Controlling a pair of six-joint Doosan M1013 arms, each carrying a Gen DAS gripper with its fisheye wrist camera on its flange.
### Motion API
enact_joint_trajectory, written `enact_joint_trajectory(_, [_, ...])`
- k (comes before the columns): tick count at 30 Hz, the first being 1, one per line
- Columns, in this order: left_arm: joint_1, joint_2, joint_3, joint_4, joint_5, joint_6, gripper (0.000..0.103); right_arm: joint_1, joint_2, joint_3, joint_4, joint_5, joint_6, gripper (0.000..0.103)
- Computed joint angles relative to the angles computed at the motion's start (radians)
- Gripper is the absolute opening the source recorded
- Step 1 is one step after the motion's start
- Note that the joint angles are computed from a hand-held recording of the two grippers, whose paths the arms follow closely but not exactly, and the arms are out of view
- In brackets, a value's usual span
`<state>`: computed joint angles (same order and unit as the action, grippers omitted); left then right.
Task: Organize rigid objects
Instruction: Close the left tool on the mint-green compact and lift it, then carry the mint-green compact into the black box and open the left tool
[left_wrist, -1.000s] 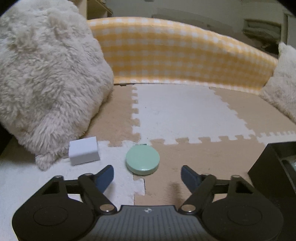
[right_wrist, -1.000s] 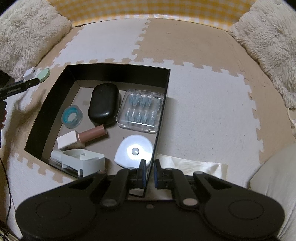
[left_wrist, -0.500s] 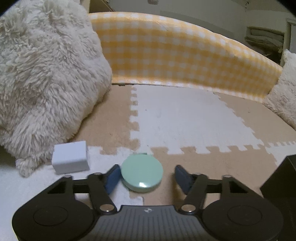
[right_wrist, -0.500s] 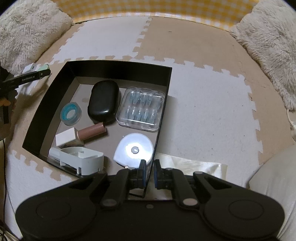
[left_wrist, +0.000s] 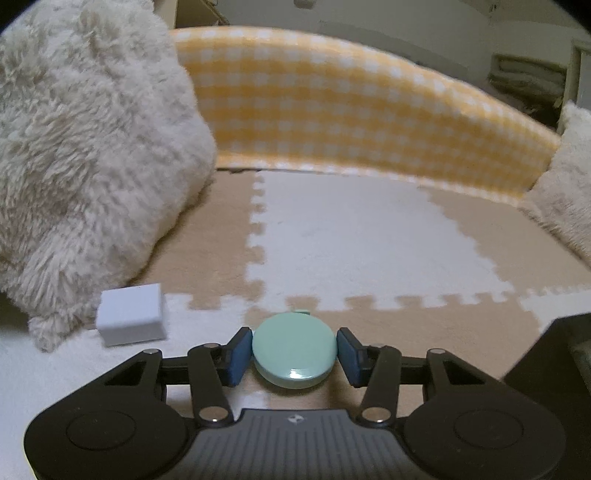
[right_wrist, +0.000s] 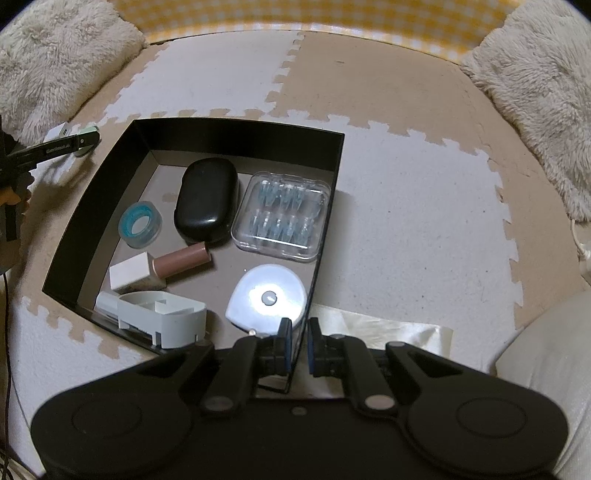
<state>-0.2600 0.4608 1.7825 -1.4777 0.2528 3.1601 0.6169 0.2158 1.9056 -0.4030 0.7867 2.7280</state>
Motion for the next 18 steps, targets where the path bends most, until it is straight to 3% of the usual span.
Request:
enact_joint_trajectory(6, [-0.024, -0.054, 0.03, -0.069, 0.099, 0.087, 0.051, -0.004, -0.007, 0.008, 0.009, -0.019, 0.015, 0.008])
enact_joint_trajectory(18, [-0.063, -0.139, 0.08, 0.002, 0.289, 0.14, 0.051, -0.005, -0.007, 0.01, 0.007, -0.024, 0.023, 0.009])
